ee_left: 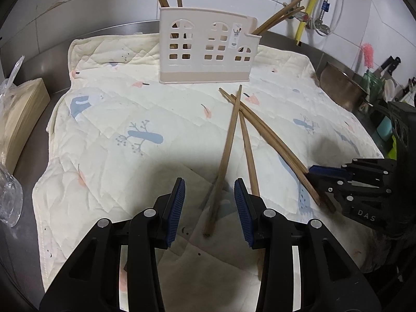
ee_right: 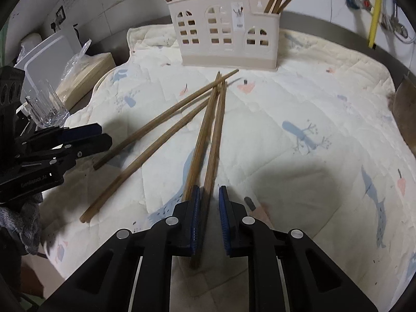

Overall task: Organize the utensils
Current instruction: 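Close the right tool on a chopstick while the left tool closes on another, then lift both held chopsticks upright over the white holder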

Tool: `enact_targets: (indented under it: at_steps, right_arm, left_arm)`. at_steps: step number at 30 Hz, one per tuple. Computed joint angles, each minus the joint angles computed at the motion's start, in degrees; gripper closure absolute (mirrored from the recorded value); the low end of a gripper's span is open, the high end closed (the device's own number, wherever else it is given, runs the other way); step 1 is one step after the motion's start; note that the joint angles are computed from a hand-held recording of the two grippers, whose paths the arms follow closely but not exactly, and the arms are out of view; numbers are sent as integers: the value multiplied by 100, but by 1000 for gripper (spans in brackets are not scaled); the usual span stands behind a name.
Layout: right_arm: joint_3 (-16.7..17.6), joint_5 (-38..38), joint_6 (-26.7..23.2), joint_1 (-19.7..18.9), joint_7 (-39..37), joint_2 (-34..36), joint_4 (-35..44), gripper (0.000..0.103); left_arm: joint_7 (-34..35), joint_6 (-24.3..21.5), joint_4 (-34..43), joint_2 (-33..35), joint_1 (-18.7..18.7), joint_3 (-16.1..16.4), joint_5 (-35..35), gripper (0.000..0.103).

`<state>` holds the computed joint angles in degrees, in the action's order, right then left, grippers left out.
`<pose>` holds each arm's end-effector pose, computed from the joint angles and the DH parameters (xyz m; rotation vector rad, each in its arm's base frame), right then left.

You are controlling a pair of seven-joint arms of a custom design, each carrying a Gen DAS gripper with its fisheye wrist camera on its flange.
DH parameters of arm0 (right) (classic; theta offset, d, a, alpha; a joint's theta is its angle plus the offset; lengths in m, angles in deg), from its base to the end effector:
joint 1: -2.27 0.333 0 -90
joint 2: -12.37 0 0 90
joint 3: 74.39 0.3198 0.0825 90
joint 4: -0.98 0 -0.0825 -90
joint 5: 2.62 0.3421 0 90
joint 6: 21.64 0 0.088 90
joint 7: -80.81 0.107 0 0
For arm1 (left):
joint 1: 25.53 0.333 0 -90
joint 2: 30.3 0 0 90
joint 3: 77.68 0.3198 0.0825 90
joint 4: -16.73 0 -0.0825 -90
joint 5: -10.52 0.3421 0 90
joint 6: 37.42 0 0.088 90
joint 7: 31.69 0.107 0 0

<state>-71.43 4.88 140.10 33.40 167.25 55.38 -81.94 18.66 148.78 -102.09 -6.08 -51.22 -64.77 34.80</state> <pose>0.6203 0.3992 0.3413 -2.1911 1.2693 -0.2819 0.5804 -0.1868 0.3459 -1.8104 1.8575 -0.8525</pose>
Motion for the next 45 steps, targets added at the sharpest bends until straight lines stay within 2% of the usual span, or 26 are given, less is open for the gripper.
enact_targets:
  at_steps: [2,7,11,13,17,19,26,29,34,38,43,45]
  right_arm:
    - [-118,-80,58,102,83,8,-12,89]
    - [-73,-59,159,55,89,-63,-155,95]
    - [-81,-48,225,54,109,-116,-257,95]
    - [-99,-66,227,70,115,-119,-261,95]
    - [-76,-62,248,55,94,-117,-274,94]
    - [-38,-36,287,25,62,-122,-299,94]
    - [35,73,405,-31,-20,-142,-359,95]
    - [-20,67,511,5,-14,-226,-444,96]
    - [-91,34,886,9,-82,-466,-639,96]
    - [-125,22,1184,2,-183,-575,-630,96]
    - [-22,42,1291,-96,-434,-455,-146,96]
    - [120,101,1260,-196,-580,-337,148,96]
  left_arm:
    - [46,-1,11,16,67,-86,8,65]
    - [197,-50,100,105,353,-439,-14,74]
    - [277,-135,214,200,450,-582,-6,80]
    - [265,-186,251,224,432,-564,1,83]
    - [273,-253,292,261,629,-767,-6,86]
    - [274,-304,319,275,663,-810,9,93]
    - [168,-323,289,183,711,-845,89,98]
    - [95,-251,216,59,573,-665,177,98]
    - [-73,-87,149,-184,187,-166,340,98]
    - [-214,88,201,-328,-291,415,436,98]
    - [-75,222,445,-384,-536,705,370,98]
    - [43,208,609,-365,-506,664,320,98]
